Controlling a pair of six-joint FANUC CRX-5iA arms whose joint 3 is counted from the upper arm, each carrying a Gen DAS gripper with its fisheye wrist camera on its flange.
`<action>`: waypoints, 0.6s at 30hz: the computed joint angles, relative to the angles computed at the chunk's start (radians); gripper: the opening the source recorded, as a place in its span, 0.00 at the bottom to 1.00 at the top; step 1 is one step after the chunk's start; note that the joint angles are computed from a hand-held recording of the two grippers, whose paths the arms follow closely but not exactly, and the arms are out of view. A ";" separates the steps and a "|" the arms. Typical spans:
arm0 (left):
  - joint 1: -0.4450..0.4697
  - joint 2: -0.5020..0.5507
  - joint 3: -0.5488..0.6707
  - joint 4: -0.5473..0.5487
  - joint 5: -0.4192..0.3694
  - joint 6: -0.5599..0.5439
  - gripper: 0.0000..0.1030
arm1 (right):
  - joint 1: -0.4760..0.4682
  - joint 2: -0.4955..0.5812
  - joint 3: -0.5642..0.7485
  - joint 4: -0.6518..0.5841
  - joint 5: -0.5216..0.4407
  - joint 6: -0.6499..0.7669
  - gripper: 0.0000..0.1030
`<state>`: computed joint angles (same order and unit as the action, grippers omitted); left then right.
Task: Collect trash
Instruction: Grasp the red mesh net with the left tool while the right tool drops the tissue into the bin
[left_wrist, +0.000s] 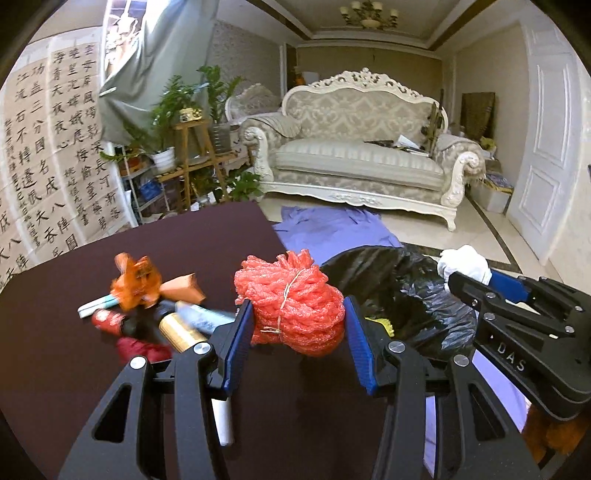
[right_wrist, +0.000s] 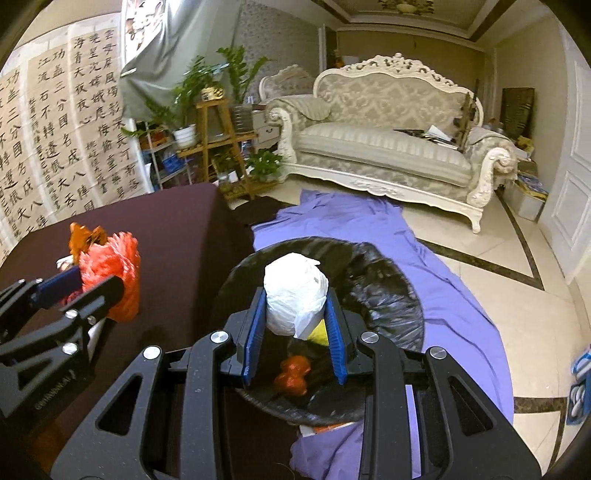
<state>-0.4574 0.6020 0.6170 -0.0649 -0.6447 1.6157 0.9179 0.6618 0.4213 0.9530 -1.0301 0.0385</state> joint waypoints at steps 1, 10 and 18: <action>-0.006 0.016 0.027 -0.008 -0.012 0.001 0.47 | -0.005 -0.008 -0.017 0.005 0.008 -0.009 0.29; -0.031 0.130 0.204 -0.030 -0.099 -0.009 0.47 | -0.043 -0.016 -0.053 -0.010 0.042 -0.019 0.30; -0.042 0.212 0.326 -0.022 -0.164 -0.036 0.49 | -0.070 -0.011 -0.054 -0.022 0.063 -0.020 0.31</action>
